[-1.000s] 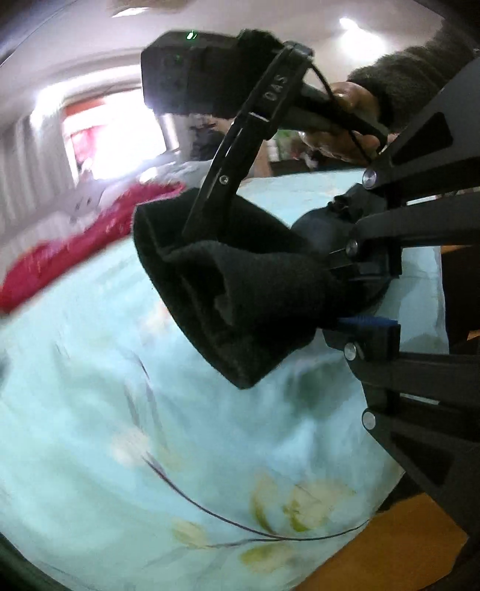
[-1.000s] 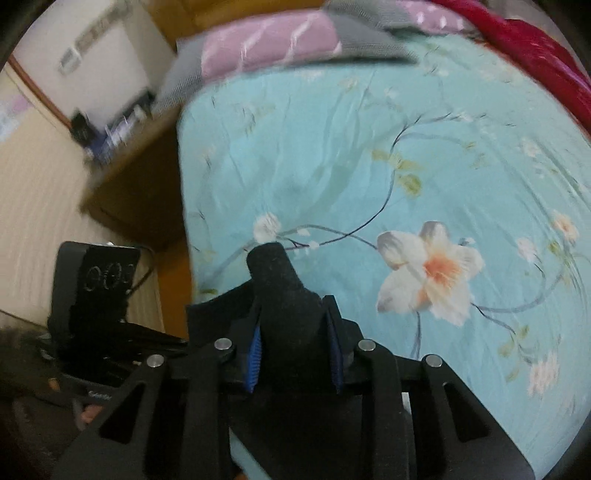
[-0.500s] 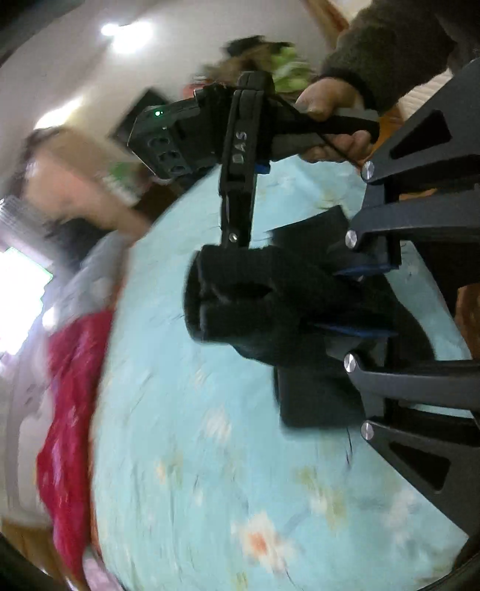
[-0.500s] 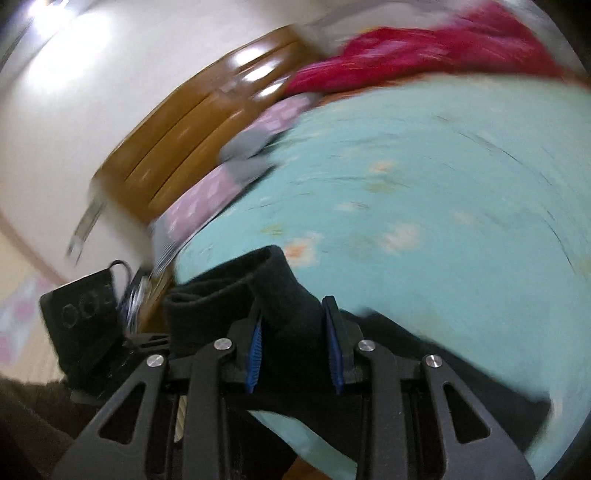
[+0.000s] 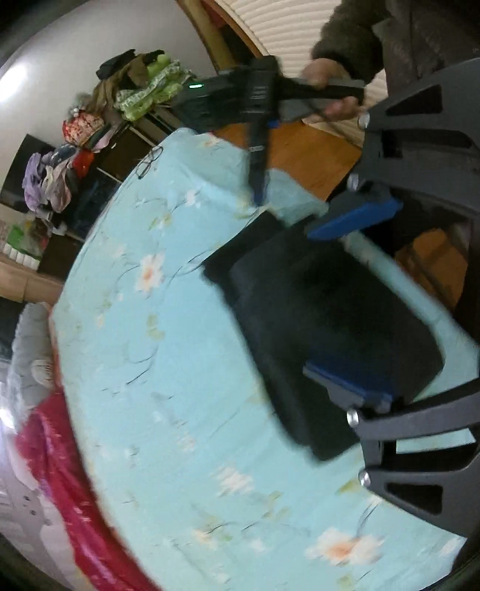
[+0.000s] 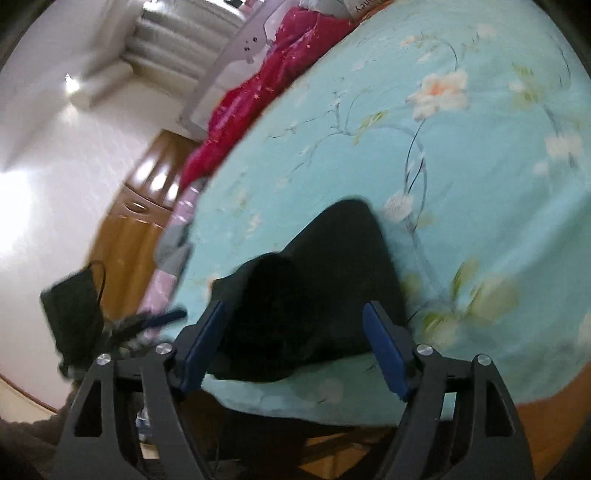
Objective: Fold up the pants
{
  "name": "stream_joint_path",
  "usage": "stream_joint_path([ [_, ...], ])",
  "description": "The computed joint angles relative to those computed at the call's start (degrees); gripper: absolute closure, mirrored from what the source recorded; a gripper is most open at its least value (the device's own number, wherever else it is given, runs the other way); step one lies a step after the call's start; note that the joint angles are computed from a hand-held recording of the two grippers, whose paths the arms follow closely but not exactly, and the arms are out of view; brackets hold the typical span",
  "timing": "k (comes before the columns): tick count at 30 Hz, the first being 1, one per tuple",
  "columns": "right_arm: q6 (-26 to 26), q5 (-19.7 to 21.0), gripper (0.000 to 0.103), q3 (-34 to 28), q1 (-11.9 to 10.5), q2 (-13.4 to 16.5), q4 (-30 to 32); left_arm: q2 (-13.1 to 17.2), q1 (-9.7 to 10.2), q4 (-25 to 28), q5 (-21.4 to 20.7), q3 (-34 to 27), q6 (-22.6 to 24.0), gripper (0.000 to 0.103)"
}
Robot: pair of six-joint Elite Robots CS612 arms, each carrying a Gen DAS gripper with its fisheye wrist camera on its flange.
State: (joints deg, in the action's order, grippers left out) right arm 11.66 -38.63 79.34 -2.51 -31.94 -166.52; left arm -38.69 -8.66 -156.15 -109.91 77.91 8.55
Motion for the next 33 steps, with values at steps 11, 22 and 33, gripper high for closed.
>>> stream_joint_path([
  [11,-1.5,-0.3,0.023,1.3,2.8,-0.2,8.6,14.3,1.76,40.3,-8.3,-30.9,12.5,0.029],
  [22,18.9,0.5,0.023,5.8,1.5,-0.2,-4.1,17.4,3.41,50.1,-15.5,-35.6,21.6,0.029],
  [33,8.3,0.8,0.023,0.0,4.3,1.9,8.1,17.3,1.33,53.4,-9.9,-33.5,27.0,0.035],
])
